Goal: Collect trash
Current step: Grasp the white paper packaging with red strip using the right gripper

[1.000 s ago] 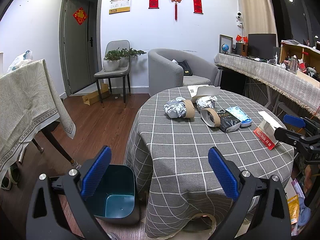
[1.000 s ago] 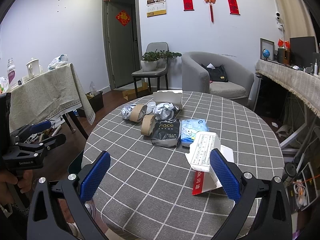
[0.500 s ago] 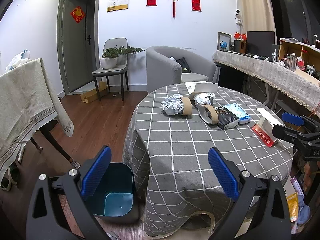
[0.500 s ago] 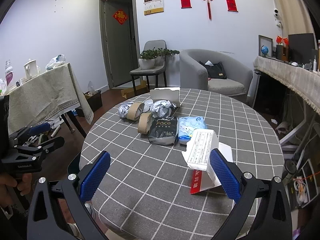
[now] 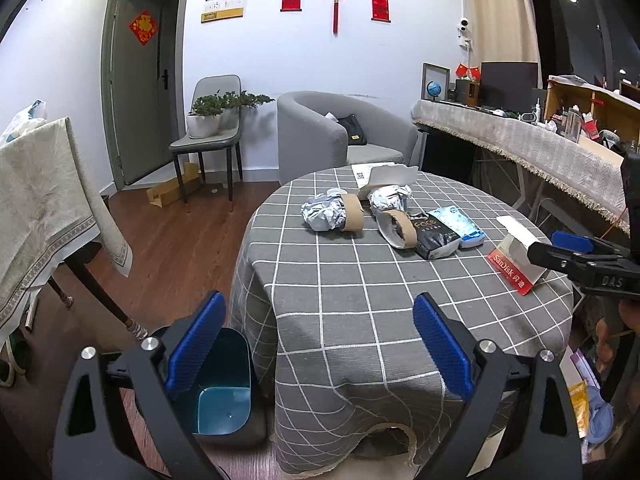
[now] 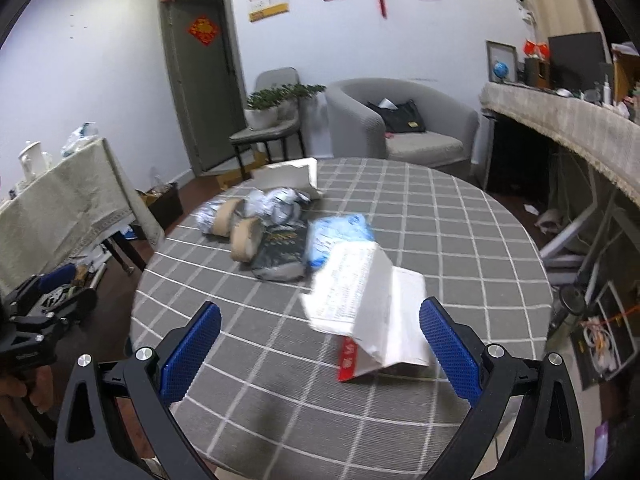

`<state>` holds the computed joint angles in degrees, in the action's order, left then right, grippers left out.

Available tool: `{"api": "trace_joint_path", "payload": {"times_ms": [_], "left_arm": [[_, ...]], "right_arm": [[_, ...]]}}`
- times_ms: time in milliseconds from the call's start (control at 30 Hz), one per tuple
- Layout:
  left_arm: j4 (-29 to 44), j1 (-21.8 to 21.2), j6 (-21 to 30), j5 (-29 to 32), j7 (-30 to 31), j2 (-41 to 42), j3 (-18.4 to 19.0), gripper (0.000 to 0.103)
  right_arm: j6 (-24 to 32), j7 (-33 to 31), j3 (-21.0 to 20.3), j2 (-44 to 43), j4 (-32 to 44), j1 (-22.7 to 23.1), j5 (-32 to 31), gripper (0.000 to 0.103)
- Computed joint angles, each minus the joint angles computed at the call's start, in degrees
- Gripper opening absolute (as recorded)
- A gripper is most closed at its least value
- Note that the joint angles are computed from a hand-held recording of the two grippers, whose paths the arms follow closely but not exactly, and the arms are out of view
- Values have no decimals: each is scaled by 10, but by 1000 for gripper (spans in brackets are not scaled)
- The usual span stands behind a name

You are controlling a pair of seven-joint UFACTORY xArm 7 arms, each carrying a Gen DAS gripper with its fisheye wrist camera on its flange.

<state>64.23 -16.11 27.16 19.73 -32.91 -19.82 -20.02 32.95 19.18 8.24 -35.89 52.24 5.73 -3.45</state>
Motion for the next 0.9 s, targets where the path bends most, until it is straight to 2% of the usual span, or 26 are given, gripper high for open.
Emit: {"api": "trace_joint_path", "payload": {"times_ms": [167,267,533,600,733,800,900], "left_arm": [[5,3,9,7,-6,2,-4,94],[7,-3,8,-2,-3,6,2,93],[20,-11,-4,-13,0,22,9,91],[27,-14,-6,-15,4,30,11,90],[44,-26,-11,-31,19,51,19,88],[54,-32,-11,-38,29,62,23,87],[71,-41,-10,-43,40,80,27,86]], "right_arm": [[28,18,7,3,2,-21,-19,100],[35,14,2,6,0,-18,-21,99],[52,10,-7,22,9,-20,-21,85],[53,5,-17,30,11,-16,-12,78],[59,-15,-33,49,21,-6,9,72],[61,-32,-44,61,28,4,28,64],[63,-47,-48,74,39,7,41,61]]}}
